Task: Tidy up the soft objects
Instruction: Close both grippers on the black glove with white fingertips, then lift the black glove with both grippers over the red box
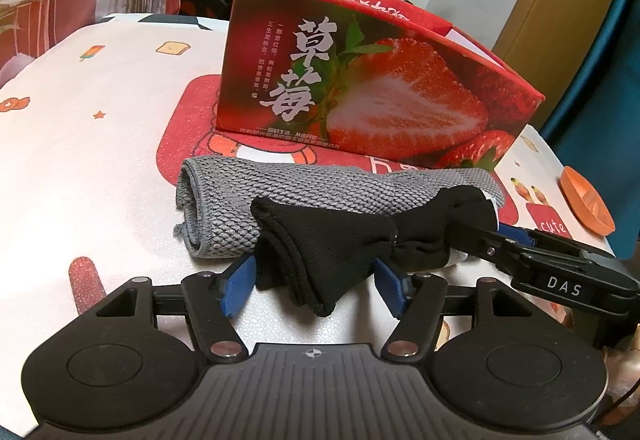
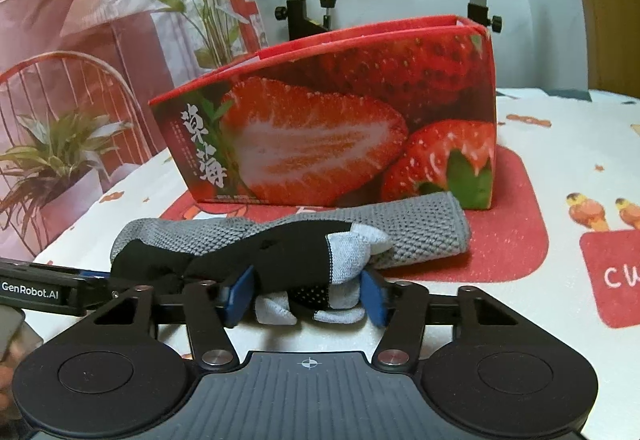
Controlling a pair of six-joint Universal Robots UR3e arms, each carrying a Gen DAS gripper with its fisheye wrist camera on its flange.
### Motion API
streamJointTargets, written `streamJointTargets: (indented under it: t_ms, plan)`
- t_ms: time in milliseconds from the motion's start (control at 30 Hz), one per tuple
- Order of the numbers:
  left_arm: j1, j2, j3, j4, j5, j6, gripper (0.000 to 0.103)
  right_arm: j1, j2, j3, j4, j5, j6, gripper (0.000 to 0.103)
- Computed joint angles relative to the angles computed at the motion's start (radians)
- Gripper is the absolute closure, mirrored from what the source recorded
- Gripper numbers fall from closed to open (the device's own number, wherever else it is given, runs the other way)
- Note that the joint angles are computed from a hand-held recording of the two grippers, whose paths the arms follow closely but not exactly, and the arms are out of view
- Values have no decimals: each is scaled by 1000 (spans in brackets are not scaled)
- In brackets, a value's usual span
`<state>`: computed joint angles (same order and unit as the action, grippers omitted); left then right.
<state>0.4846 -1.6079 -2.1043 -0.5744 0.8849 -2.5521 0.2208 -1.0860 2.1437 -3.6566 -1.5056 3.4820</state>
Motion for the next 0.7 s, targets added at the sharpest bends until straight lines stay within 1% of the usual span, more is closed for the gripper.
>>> streamJointTargets:
  t_ms: [200,300,333,367,433,467,567,633,700]
  plan:
    - [5,0,0,-7,-4,10,36,7,2,-1,5,11,-17,72]
    - [7,0,6,-22,-6,22,37,6,-3,4,4,20,-16,77]
    - [8,1,8,-28,-6,26,40,4,-5,5,4,25,-15,77]
    - [8,1,12,-37,-7,30,47,3,-7,7,4,29,-15,79]
    - [10,1,18,-50,-5,38,55,4,-10,7,8,30,-15,81]
    - [12,2,21,-59,-6,42,63,2,-13,9,8,34,-14,84]
    - [19,0,40,-113,-13,54,78,-3,-21,14,6,50,-3,88]
    - [24,4,43,-131,-18,61,83,-10,-28,23,-2,62,17,90]
    - [34,13,41,-148,-35,71,84,-23,-37,40,-19,82,41,91]
